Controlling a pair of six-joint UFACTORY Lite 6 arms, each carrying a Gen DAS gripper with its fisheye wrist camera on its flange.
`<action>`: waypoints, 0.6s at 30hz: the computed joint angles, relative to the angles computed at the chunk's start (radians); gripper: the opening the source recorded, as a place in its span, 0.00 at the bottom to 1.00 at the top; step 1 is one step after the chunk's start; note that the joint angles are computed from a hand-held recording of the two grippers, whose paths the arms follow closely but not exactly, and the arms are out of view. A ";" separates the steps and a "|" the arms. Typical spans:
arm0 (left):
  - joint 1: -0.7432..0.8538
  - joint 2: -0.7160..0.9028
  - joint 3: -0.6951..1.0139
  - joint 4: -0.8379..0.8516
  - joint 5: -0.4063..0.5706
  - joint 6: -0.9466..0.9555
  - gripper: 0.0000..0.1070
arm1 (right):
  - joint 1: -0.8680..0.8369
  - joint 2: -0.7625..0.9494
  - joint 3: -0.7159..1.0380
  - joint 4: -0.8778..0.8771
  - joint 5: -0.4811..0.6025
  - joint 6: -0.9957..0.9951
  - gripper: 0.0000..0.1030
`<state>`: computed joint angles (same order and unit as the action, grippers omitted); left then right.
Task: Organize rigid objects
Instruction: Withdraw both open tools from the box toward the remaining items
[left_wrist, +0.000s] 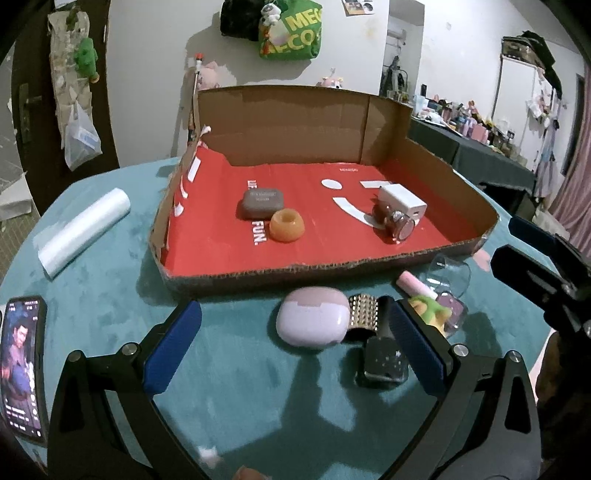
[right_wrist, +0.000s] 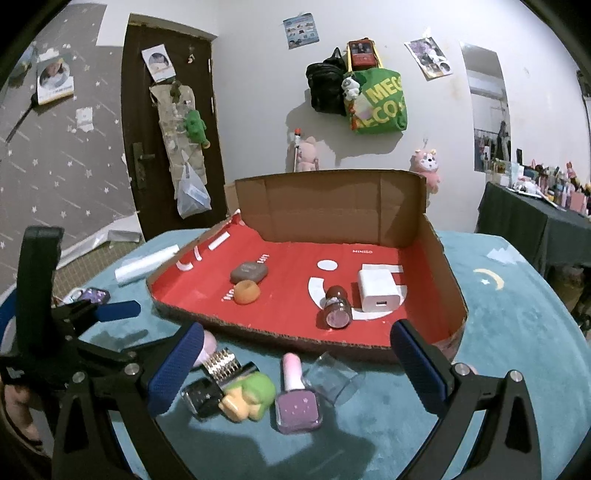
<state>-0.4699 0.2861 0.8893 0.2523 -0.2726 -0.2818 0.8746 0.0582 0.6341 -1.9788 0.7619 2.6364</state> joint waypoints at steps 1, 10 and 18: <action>-0.001 0.000 -0.005 -0.016 0.000 0.018 0.96 | 0.008 0.003 -0.003 0.008 0.004 0.001 1.00; -0.034 0.030 -0.024 -0.273 0.020 0.274 0.96 | 0.025 0.038 -0.024 0.023 -0.019 0.029 1.00; -0.012 0.024 -0.043 0.024 0.005 -0.028 0.96 | 0.008 0.081 -0.025 0.025 -0.052 0.055 0.88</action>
